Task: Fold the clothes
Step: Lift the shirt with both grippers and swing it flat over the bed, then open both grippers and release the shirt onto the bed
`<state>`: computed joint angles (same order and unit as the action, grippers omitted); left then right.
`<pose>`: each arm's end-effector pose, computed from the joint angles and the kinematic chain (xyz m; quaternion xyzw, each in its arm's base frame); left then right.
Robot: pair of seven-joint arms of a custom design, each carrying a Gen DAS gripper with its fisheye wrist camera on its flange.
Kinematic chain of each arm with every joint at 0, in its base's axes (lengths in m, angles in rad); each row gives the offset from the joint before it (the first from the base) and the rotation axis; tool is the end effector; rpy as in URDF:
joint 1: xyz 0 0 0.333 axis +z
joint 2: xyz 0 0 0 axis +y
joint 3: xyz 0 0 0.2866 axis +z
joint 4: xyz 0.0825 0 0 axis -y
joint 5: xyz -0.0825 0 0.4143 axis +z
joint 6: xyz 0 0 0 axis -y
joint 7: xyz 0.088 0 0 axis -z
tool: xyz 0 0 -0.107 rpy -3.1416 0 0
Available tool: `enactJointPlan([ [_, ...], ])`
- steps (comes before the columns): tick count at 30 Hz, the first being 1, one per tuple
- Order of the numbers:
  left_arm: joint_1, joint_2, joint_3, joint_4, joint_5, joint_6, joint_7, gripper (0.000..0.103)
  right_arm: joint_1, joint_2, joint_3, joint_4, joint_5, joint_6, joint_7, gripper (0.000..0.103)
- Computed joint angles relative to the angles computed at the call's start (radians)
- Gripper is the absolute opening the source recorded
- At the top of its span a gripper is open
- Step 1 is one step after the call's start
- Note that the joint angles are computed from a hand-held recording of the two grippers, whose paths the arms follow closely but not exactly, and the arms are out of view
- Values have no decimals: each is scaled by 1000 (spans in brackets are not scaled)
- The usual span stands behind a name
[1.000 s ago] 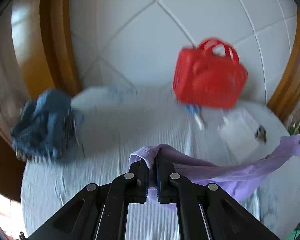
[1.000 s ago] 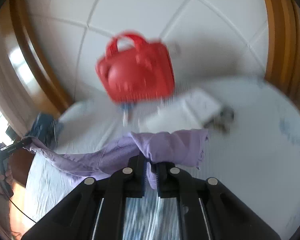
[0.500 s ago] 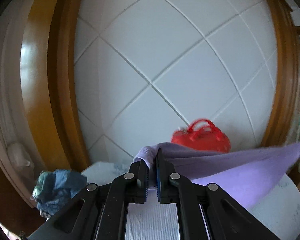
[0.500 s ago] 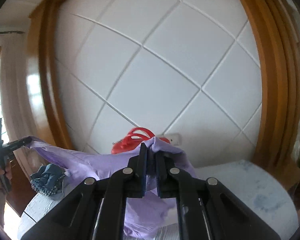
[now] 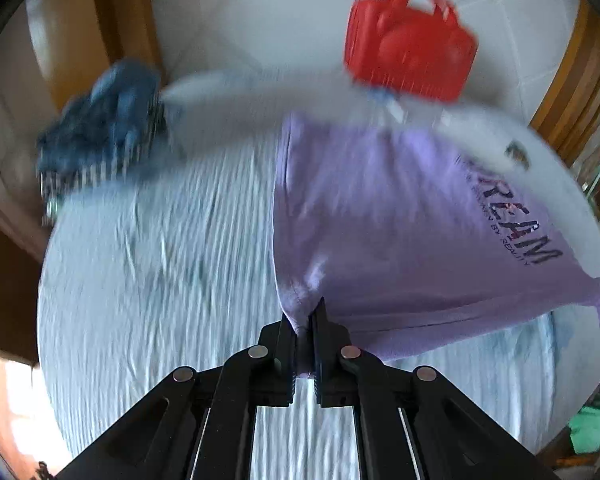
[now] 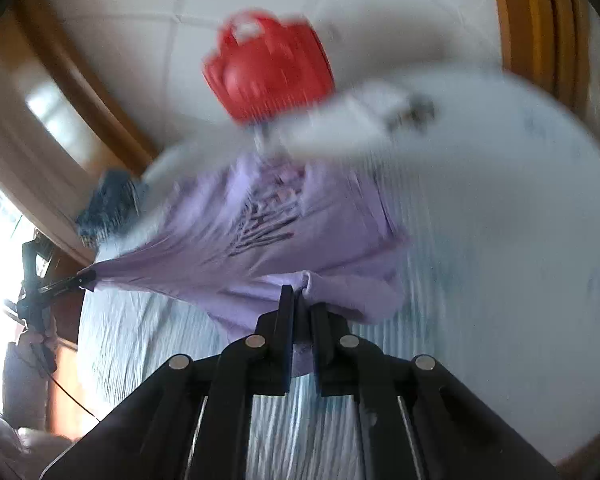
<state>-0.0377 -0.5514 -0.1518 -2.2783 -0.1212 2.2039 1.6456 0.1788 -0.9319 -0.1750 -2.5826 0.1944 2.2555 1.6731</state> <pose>0.4603 -0.1018 0.5795 -0.6104 0.7565 -0.1847 0.1449 0.3749 -0.0016 0.5774 -0.6161 0.7156 -0.0662 0.3224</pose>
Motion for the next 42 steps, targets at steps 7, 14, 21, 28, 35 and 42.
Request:
enactJointPlan([
  [7,5,-25,-20,-96,43,-141,-34,10,-49,13,-28,-100,17,-134,25,7],
  [14,16,-1,11,-57,17,-228,-58,69,-143,24,-19,-40,-39,-208,65,66],
  [21,16,179,-2,137,-9,-102,-79,72,-75,285,-57,153,27,-8,-36,66],
  [28,-8,469,-19,387,72,-56,-185,72,-20,718,-47,502,204,35,-186,60],
  [35,-31,577,5,473,88,-78,-191,72,-77,961,43,735,199,-10,-240,60],
  [42,-23,520,15,399,131,-57,-219,70,-113,937,134,674,83,38,-241,10],
])
